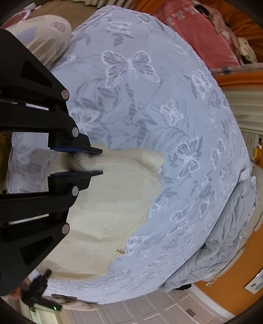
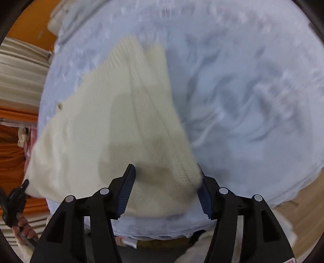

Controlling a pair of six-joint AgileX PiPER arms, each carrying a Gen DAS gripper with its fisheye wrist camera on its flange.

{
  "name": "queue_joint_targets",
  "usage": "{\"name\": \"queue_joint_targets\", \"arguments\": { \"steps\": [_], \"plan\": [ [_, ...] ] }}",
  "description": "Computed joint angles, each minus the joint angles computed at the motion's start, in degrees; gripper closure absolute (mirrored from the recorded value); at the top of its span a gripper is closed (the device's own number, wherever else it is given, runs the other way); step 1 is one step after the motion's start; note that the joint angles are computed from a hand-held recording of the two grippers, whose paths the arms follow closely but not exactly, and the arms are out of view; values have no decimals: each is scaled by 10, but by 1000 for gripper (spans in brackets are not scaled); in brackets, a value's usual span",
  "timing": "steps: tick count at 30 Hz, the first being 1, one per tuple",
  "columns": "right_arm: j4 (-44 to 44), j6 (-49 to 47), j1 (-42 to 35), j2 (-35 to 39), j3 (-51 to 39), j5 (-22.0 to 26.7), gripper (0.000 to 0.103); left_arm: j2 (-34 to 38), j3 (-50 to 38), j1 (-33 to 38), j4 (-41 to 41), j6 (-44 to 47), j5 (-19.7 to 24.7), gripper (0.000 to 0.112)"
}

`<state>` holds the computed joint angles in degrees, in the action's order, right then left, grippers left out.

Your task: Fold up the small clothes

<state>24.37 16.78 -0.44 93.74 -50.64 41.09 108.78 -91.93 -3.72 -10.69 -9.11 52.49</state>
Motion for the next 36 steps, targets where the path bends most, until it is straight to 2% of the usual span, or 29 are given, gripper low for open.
{"name": "queue_joint_targets", "arguments": {
  "steps": [1,2,5,7,8,9,11,12,14,16,17,18,19,20,23,24,25,27,28,29,31,34,36],
  "plan": [
    [-12,17,17,0,1,-8,76,1,0,3,-3,-3,3,99],
    [-30,35,29,-12,-3,-19,86,3,0,8,-7,-4,7,99],
    [-126,122,49,-94,-31,3,93,-6,3,16,-18,-4,13,99],
    [-188,147,48,-102,-27,36,94,-13,5,14,-7,-2,13,99],
    [-193,130,40,-72,-24,48,93,-13,7,11,-1,-3,12,99],
    [-174,99,29,-34,-17,48,93,-10,8,10,0,-4,13,99],
    [-147,79,14,-26,-14,38,90,1,8,7,1,-11,17,99],
    [-161,104,17,-42,-30,48,88,2,13,4,11,-20,13,99],
    [-254,206,45,-72,-53,80,78,-1,23,8,8,-21,9,99],
    [-319,272,99,-98,-88,101,77,-6,31,15,-4,-9,6,99],
    [-318,271,128,-98,-103,91,84,-8,35,17,-6,-4,5,99],
    [-293,249,148,-81,-131,84,88,-10,40,18,-9,0,5,99],
    [-247,206,174,-40,-177,74,98,-12,41,18,-10,2,4,99],
    [-221,174,197,4,-222,69,101,-15,44,17,-10,5,2,99],
    [-202,165,255,168,-382,96,102,-28,48,14,-18,18,-3,99],
    [-167,143,255,225,-420,87,103,-32,46,9,-19,16,-2,99],
    [-154,142,257,282,-467,101,103,-36,43,7,-24,20,-1,99],
    [-194,170,279,371,-557,143,103,-44,32,3,-40,39,5,99],
    [-212,175,286,381,-583,156,103,-52,24,-4,-48,56,3,100],
    [-208,170,285,375,-586,157,103,-56,18,-11,-46,60,4,100],
    [-169,137,270,323,-523,115,103,-58,-21,-40,-53,84,17,101],
    [-95,113,235,181,-351,32,101,-40,-95,-103,-45,103,37,101],
    [-81,116,216,84,-236,-30,100,-7,-162,-158,-43,106,55,102]
  ]
}}
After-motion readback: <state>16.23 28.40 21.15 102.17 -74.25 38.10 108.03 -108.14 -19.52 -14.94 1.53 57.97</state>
